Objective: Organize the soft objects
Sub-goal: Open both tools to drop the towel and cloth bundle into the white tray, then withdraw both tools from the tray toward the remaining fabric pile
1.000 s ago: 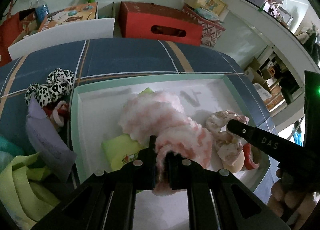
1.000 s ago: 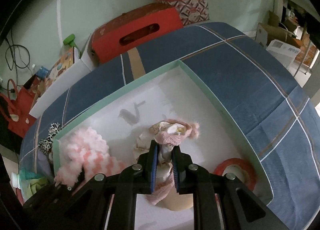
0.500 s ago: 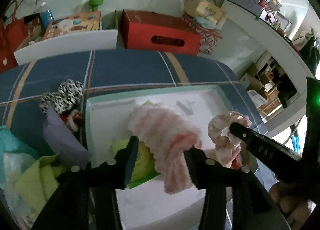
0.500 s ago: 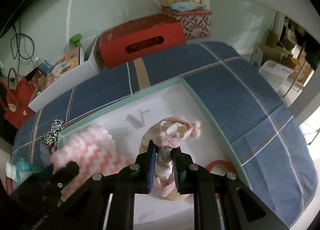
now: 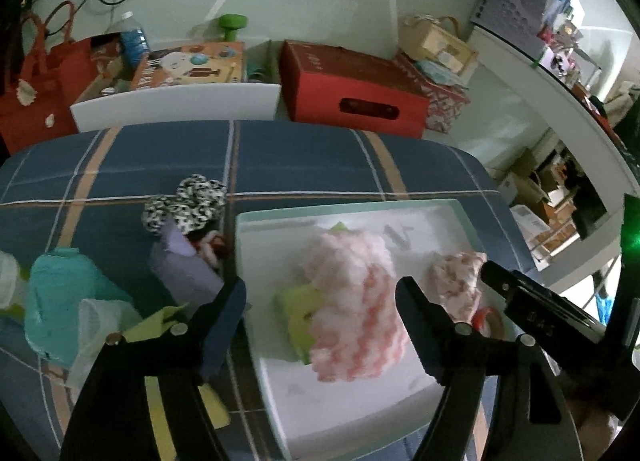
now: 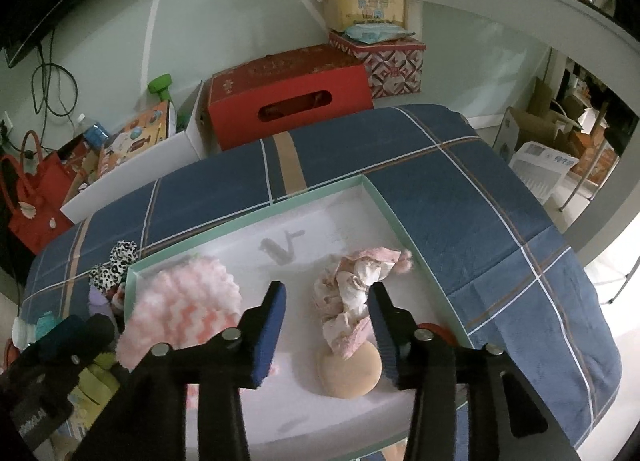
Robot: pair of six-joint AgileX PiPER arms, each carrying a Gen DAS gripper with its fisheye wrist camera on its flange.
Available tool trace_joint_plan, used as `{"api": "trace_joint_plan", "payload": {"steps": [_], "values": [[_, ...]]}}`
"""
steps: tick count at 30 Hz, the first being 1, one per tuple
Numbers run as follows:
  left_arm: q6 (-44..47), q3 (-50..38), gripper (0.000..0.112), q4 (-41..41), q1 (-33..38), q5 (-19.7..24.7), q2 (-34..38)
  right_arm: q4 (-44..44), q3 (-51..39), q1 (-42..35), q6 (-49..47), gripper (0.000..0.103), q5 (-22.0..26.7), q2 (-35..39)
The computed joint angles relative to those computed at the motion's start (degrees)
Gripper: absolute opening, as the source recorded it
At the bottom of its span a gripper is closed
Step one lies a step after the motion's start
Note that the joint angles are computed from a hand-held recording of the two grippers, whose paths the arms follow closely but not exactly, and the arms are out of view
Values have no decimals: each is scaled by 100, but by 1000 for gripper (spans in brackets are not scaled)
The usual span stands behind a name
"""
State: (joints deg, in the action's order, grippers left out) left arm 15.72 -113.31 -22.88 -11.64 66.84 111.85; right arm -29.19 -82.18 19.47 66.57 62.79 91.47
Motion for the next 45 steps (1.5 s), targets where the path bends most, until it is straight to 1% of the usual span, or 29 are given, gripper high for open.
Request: {"api": "trace_joint_plan", "payload": {"steps": [2, 3, 4, 8, 12, 19, 21, 22, 23, 24, 26, 28, 29, 36, 42, 45], "values": [[-140, -31, 81, 181, -4, -34, 21, 12, -14, -3, -21, 53, 10, 12], [-166, -22, 84, 216, 7, -46, 20, 33, -26, -6, -43, 54, 15, 20], [-209, -44, 89, 256, 14, -33, 41, 43, -36, 0, -48, 56, 23, 26], [-271, -136, 89, 207, 91, 153, 117, 101, -55, 13, -52, 61, 10, 60], [-325, -81, 89, 302, 69, 99, 88, 158, -50, 1, -62, 66, -12, 78], [-384, -34, 90, 373, 58, 24, 46, 154, -33, -12, 7, 68, -13, 90], [-386, -40, 95, 379, 60, 24, 45, 183, -30, -28, -22, 68, -26, 89], [-384, -33, 101, 382, 64, 14, 37, 186, -25, -32, -26, 69, -30, 87], [-387, -5, 101, 394, 63, -23, 13, 185, -22, -30, -23, 70, -30, 86], [-393, 4, 101, 411, 59, -39, 5, 193, -20, -35, -29, 72, -35, 85], [-420, 37, 101, 486, 42, -92, -33, 226, 12, -53, -44, 82, -96, 67], [-427, 82, 102, 532, 43, -178, -76, 253, 78, -65, -41, 99, -201, 37], [-461, 111, 102, 563, 50, -234, -108, 256, 94, -65, -35, 103, -229, 34], [-546, 156, 103, 604, 185, -356, -201, 265, 85, -44, -12, 103, -222, 53], [-657, 93, 103, 666, 355, -306, -189, 243, 35, 19, 15, 103, -191, 85], [-633, 157, 103, 653, 434, -349, -238, 213, -39, 119, 10, 103, -148, 129]]}}
